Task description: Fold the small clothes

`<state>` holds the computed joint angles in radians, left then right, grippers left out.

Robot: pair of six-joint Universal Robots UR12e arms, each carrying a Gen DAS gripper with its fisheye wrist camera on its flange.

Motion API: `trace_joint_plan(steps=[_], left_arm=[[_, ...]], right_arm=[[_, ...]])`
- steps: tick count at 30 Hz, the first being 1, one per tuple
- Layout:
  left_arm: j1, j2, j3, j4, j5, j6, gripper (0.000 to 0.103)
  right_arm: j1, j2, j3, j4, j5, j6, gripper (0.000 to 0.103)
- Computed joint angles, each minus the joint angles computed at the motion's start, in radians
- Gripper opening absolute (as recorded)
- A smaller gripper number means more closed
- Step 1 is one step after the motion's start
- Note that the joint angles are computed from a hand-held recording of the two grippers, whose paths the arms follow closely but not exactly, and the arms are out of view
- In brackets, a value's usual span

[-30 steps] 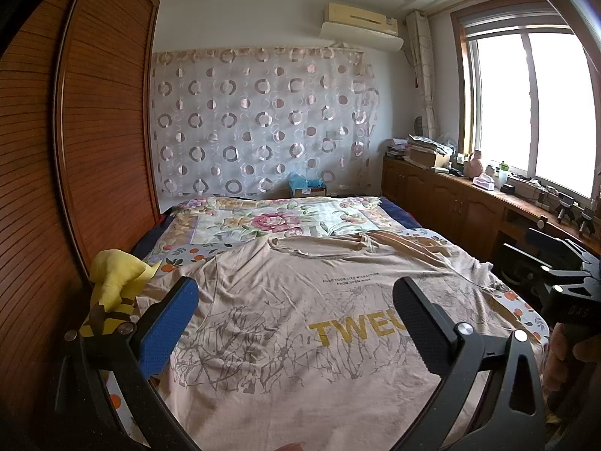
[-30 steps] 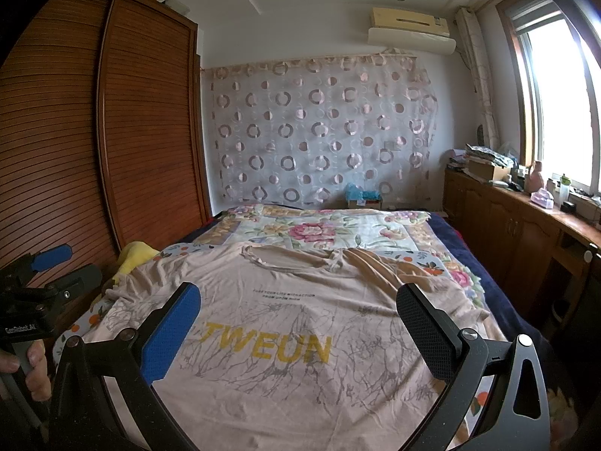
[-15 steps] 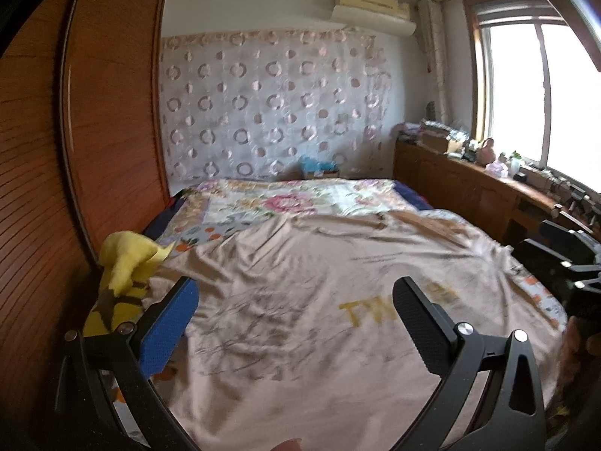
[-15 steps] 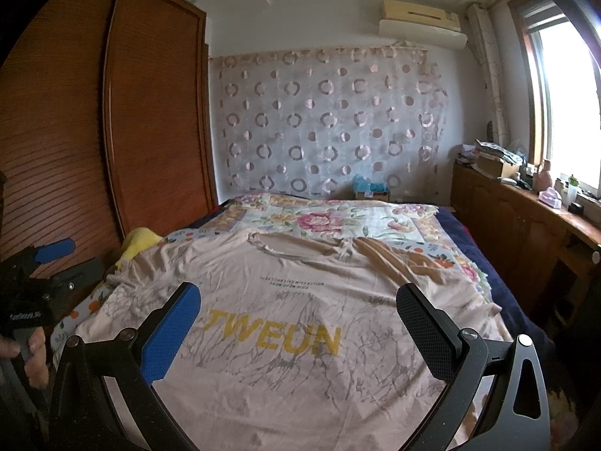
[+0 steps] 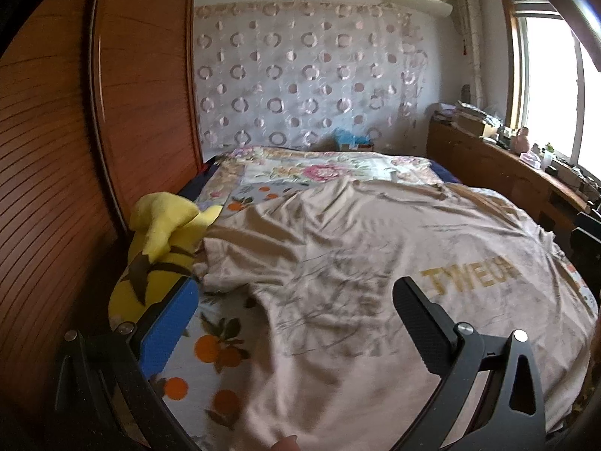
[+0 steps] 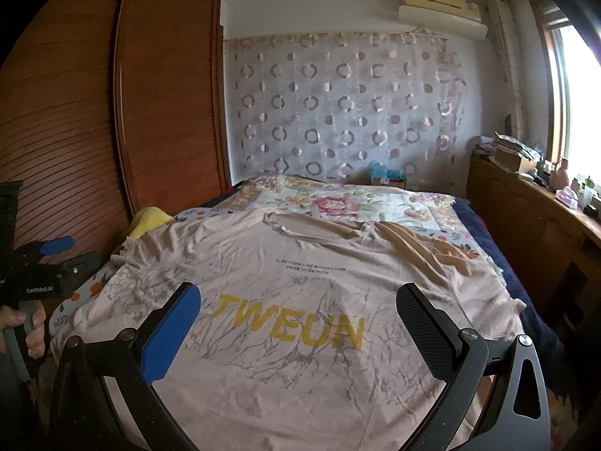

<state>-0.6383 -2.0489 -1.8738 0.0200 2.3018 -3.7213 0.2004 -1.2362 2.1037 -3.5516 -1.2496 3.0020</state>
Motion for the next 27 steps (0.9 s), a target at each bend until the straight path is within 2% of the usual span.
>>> trace_joint_plan(steps=[7, 14, 20, 22, 27], left_arm=[[0.042, 0.016, -0.048, -0.005, -0.077, 0.015, 0.103], [0.104, 0.046, -0.094, -0.015, -0.181, 0.032, 0.102], [0.165, 0.065, -0.113, -0.047, -0.236, 0.04, 0.095], [0.181, 0.065, -0.109, -0.065, -0.257, 0.045, 0.089], [0.228, 0.059, -0.099, -0.062, -0.357, 0.054, 0.081]], right_arm=[[-0.003, 0.017, -0.036, 0.088, 0.041, -0.049, 0.103], [-0.004, 0.027, -0.083, 0.275, 0.095, -0.141, 0.103], [-0.018, 0.007, -0.101, 0.368, 0.141, -0.194, 0.103], [-0.019, 0.005, -0.106, 0.382, 0.154, -0.213, 0.103], [-0.015, 0.012, -0.112, 0.391, 0.187, -0.251, 0.103]])
